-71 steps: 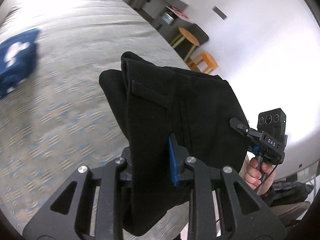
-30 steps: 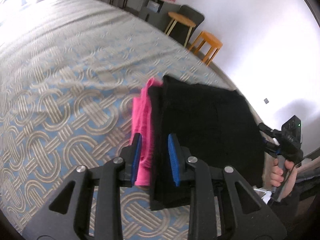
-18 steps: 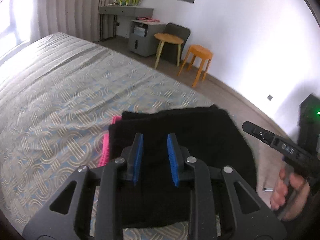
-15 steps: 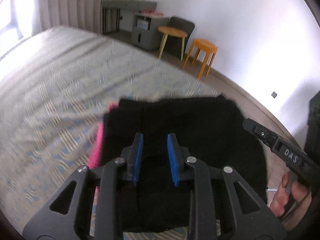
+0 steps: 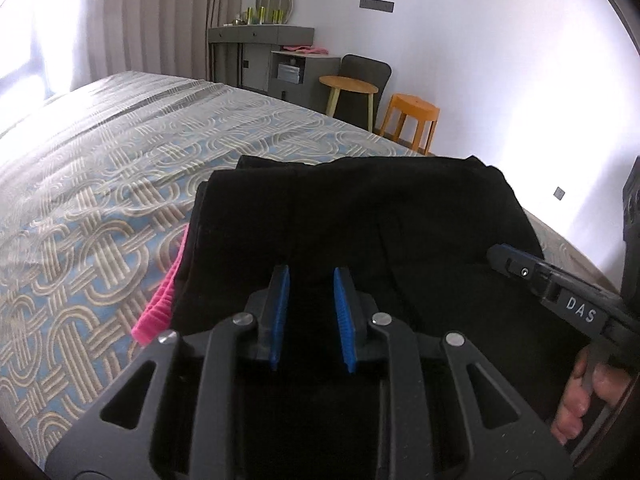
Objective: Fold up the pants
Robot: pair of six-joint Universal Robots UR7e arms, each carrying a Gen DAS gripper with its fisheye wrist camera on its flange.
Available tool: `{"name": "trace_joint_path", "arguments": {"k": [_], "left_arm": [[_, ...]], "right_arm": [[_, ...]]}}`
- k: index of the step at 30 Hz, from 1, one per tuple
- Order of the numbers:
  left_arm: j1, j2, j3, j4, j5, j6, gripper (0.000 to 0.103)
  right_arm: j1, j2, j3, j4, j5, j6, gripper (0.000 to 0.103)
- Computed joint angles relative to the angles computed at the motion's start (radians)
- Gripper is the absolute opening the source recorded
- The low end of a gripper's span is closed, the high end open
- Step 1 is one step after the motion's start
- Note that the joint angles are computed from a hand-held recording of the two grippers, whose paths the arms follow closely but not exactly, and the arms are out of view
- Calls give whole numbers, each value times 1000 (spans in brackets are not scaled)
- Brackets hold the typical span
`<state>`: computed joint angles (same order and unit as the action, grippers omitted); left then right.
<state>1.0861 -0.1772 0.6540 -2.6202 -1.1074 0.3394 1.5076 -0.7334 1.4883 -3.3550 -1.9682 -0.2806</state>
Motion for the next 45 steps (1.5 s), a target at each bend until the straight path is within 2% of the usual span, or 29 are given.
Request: {"name": "trace_joint_path", "arguments": {"k": [3,6,8,10,12,13,14,15,16,20,22,23,25,26,29,33,36,41,45], "left_arm": [[1,-17,34,-33,-12,12,26],[-17,-46,116,-108,41,67,28],[-35,-92,218,-170,70,102,37],[-45,-148,326,-219,69,126,51],[-50,-217,442,-247,45,120,61],[-52,-246,486,-239,36,103,64],[-60,-286,549,-236,45,79,65],[-67,-308,590,-251,63,74,65],[-76,-333,633,-256,81,61,65],[-100,-459,813,-313,73,-18,65],[-107,-516,869,-319,58,-68,67],[-111,-548,899,-324,51,-98,68],[-125,-615,965,-336,46,-146,78],[-130,-638,989,-349,46,-159,79],[-151,-713,1061,-363,49,-177,81],[-193,-794,1143,-384,103,-179,88],[-220,-849,1203,-406,123,-177,101],[-247,-909,1288,-482,135,-131,102],[-247,-937,1312,-462,142,-165,102]], "right_arm": [[2,6,-9,-2,-13,-12,7],[10,18,-23,-11,-38,-30,7],[16,20,-21,-23,-54,-33,8],[36,20,-9,-44,-108,-43,10],[68,21,26,-92,-178,-77,25],[81,21,46,-117,-202,-92,29],[91,18,68,-142,-213,-98,37],[103,3,107,-152,-215,-83,45],[112,-11,133,-147,-219,-61,47],[147,-102,274,-134,-196,124,47],[170,-140,330,-150,-200,172,48],[185,-161,362,-156,-200,187,53],[210,-187,407,-169,-217,200,65],[227,-200,437,-193,-226,196,69],[275,-201,490,-293,-276,152,74],[336,-201,548,-384,-323,107,83],[371,-208,581,-376,-334,137,87],[421,-198,601,-369,-382,136,103],[448,-185,605,-357,-447,136,103]]}}
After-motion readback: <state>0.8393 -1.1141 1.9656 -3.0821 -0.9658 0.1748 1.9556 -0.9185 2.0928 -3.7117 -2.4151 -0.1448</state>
